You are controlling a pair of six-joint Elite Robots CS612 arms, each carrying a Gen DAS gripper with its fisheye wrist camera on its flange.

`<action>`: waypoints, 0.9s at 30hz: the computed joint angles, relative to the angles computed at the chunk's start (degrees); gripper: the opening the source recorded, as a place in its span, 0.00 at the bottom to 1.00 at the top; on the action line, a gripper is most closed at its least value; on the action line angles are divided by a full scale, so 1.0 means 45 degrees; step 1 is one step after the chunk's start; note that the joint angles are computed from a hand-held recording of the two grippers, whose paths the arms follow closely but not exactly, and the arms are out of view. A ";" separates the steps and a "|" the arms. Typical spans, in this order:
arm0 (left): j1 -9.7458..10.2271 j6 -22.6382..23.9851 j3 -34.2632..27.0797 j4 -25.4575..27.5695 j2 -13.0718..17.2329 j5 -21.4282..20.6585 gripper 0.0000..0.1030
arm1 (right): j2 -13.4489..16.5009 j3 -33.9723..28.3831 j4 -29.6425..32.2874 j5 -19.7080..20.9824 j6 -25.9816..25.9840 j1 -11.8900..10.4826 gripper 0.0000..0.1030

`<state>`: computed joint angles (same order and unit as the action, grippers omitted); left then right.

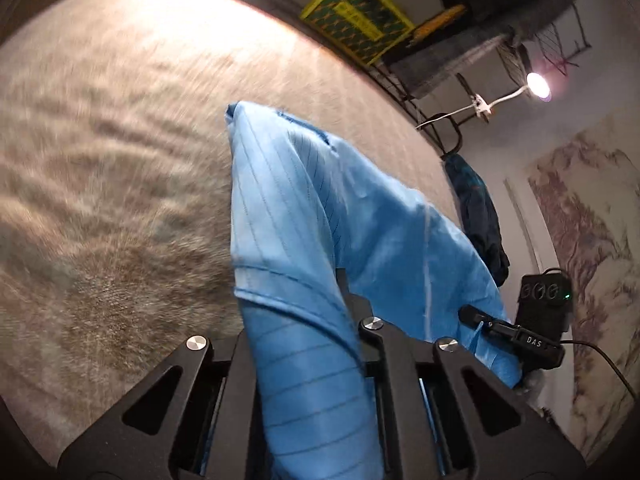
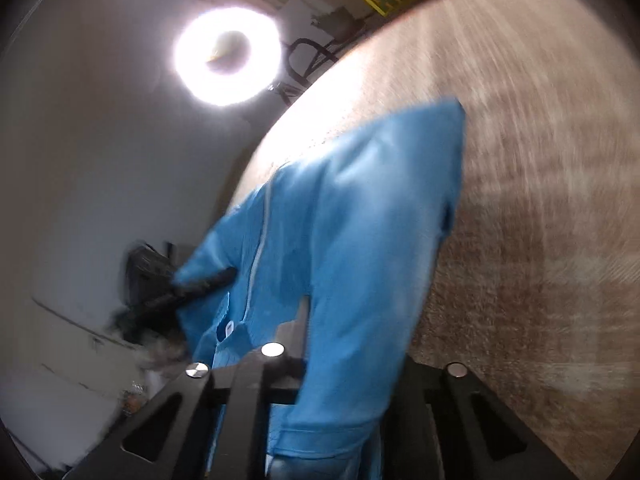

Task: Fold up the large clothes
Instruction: 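Grasp the folded coat edge with the left gripper while the right gripper grasps beside it, then lift the folded coat with both grippers and carry it toward the navy garment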

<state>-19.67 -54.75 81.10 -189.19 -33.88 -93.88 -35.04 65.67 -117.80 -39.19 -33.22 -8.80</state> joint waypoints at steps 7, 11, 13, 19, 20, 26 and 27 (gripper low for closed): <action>-0.0390 0.0800 0.0048 0.0103 -0.0584 0.0648 0.05 | -0.1128 0.1115 -0.1778 -0.0775 -0.1043 -0.0149 0.04; -0.0554 0.1192 -0.0511 0.0438 -0.0588 0.0658 0.05 | -0.1402 0.1394 -0.2417 -0.0760 -0.1237 -0.0405 0.04; -0.0671 0.1480 -0.0909 0.0780 -0.0554 0.0698 0.05 | -0.1491 0.1505 -0.2784 -0.0860 -0.1289 -0.0508 0.04; -0.0903 0.2346 -0.3146 0.2280 0.0086 0.0479 0.05 | -0.1561 0.1270 -0.3574 -0.0978 -0.0791 -0.0916 0.04; -0.0938 0.2547 -0.3656 0.2648 0.0260 0.0433 0.05 | -0.1517 0.1130 -0.3679 -0.1028 -0.0658 -0.1008 0.04; -0.1138 0.3639 -0.7860 0.4984 0.1959 0.0112 0.05 | -0.1255 0.0120 -0.4023 -0.1456 -0.0634 -0.1552 0.04; -0.1154 0.3744 -0.8912 0.5389 0.2455 -0.0025 0.05 | -0.1125 -0.0146 -0.4093 -0.1485 -0.0523 -0.1610 0.04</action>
<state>-24.86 -37.90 40.99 -164.94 -22.84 -93.99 -40.10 65.02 -136.21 -45.87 -35.57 -16.05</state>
